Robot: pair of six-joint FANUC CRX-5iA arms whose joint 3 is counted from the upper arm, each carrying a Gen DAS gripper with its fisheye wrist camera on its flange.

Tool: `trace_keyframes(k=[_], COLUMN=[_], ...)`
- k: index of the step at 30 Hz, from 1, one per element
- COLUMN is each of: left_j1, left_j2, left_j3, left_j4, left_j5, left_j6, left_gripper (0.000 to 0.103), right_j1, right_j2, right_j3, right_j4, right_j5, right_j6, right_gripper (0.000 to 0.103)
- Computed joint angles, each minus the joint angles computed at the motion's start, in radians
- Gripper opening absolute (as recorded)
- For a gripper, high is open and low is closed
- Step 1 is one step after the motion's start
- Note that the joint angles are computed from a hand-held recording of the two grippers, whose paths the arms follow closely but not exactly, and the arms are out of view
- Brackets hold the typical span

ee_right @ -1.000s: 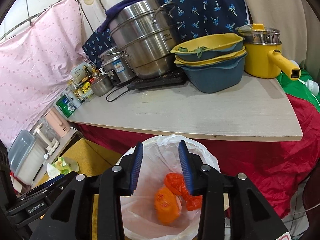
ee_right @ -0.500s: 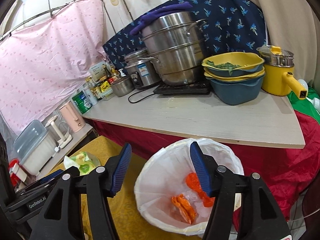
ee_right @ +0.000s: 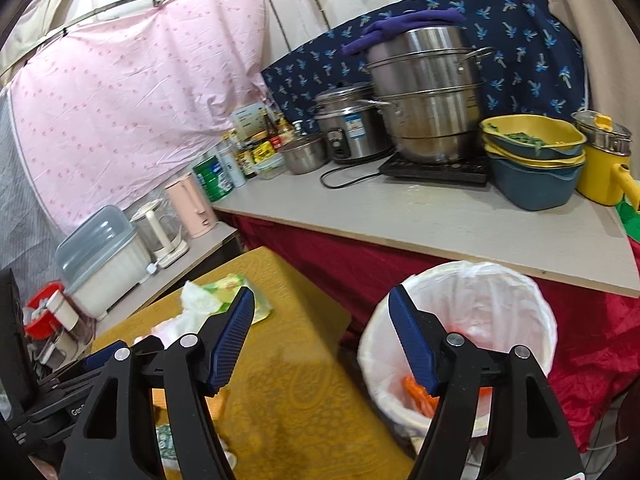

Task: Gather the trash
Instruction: 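Return both tools to the pile and reach toward the paper towel and wrapper, then grasp the green-and-yellow wrapper with the right gripper while the left grasps the paper towel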

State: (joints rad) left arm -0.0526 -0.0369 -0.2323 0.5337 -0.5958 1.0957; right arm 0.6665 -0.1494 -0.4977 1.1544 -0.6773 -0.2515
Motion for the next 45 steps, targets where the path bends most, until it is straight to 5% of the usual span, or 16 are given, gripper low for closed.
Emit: trace_keyframes(k=[20, 30, 39, 41, 45], left_j1=[0.257, 0.283, 0.271, 0.270, 0.269], left_j2=[-0.021, 0.124, 0.261, 0.276, 0.288], left_j3=[-0.061, 0.054, 0.167, 0.176, 0.181], left_j4=[-0.036, -0.062, -0.077, -0.072, -0.069], left_j5=[-0.036, -0.052, -0.075, -0.079, -0.080], left_j6=[0.022, 0.048, 0.067, 0.066, 0.059], left_gripper=[0.080, 0.080, 0.080, 0.080, 0.080], right_j1=[0.091, 0.052, 0.008, 0.002, -0.002], right_j2=[0.279, 0.528, 0.775, 0.811, 0.836], right_j3=[0.258, 0.588, 0.947, 0.999, 1.043], right_j4=[-0.200, -0.532, -0.764, -0.804, -0.878], right_j5=[0.135, 0.125, -0.017, -0.046, -0.086], right_j6=[0.198, 0.569, 0.851, 0.892, 0.965], right_gripper=[0.067, 0.067, 0.067, 0.058, 0.010])
